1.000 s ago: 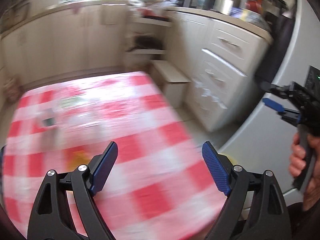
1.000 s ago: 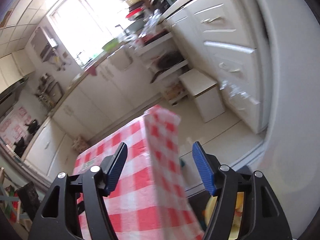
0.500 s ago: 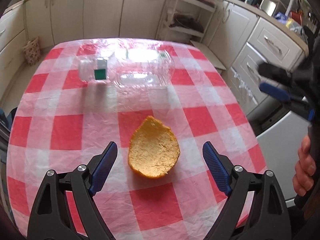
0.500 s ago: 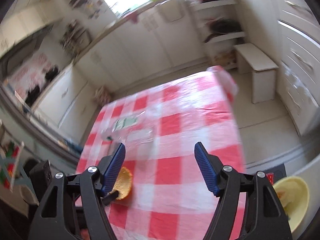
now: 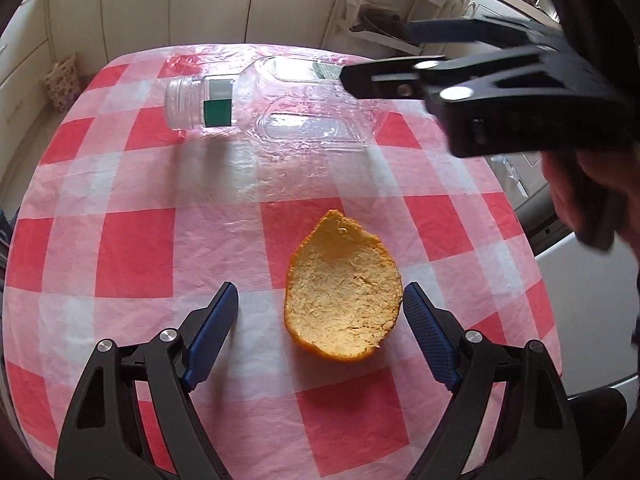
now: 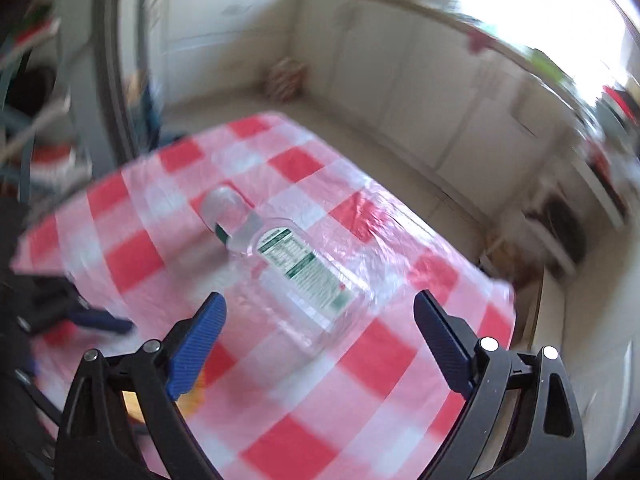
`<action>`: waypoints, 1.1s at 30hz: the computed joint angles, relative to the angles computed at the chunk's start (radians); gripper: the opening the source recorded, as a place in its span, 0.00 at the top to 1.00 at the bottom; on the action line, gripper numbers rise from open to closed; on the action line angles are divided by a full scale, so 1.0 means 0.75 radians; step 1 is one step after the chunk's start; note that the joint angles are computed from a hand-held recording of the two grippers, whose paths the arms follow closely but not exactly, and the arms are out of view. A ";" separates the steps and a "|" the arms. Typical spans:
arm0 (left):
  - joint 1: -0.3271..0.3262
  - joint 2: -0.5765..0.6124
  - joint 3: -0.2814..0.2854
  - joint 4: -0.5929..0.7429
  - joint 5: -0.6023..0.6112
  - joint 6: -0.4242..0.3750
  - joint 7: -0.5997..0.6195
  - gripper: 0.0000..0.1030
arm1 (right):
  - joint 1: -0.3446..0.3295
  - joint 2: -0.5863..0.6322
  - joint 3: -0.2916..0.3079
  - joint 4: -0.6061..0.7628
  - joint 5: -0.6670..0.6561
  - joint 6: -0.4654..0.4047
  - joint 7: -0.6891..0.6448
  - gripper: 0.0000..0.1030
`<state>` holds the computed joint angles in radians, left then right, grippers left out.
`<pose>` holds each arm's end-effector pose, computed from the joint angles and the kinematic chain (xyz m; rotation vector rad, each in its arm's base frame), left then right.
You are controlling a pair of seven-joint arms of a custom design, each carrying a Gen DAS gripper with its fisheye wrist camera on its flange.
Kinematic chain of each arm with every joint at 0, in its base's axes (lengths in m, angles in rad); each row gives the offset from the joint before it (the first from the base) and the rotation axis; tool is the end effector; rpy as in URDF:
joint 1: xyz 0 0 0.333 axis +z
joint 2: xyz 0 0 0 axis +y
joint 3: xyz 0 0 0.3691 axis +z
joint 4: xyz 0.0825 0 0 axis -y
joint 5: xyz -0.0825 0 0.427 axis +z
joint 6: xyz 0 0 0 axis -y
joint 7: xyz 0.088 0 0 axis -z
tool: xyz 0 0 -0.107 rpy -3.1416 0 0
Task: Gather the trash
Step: 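Bring both open tools back over the table toward the bottle and last peel, then grasp the last orange peel with the left tool while the right tool grasps the clear bottle, then carry the peel and bottle to the yellow bin and open both tools over it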
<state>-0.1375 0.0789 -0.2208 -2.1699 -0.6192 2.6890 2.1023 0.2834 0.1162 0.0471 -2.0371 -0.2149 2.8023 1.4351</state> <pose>0.5850 -0.1968 0.4277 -1.6520 2.4466 -0.8771 0.6222 0.2230 0.4912 -2.3593 1.1807 -0.6986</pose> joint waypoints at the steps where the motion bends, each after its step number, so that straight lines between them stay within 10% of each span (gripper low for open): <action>1: 0.004 0.005 0.001 0.011 -0.004 -0.018 0.004 0.22 | -0.002 0.027 0.006 0.038 -0.003 -0.036 -0.049 0.12; 7: 0.017 0.018 -0.003 0.034 -0.044 -0.056 0.047 0.27 | -0.013 0.178 0.038 0.243 0.080 -0.311 -0.350 0.12; 12: 0.040 0.031 0.001 0.063 -0.125 -0.126 0.110 0.55 | 0.011 0.214 0.022 0.268 0.128 -0.419 -0.325 0.29; 18: 0.055 0.030 0.007 0.070 -0.189 -0.190 0.140 0.90 | -0.009 0.032 0.012 0.011 0.280 -0.256 -0.105 0.47; 27: 0.016 -0.036 -0.006 0.029 -0.323 -0.155 0.276 0.93 | -0.025 -0.527 -0.041 -0.616 0.653 0.099 0.132 0.48; 33: -0.045 -0.109 -0.010 -0.006 -0.518 -0.164 0.417 0.93 | -0.221 -0.855 0.066 -0.839 0.468 0.075 0.446 0.48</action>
<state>-0.1710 -0.0030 -0.2287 -2.1746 -1.0073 2.5658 2.4152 0.1178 -0.5253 0.0968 -2.6668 0.1364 2.8588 1.7694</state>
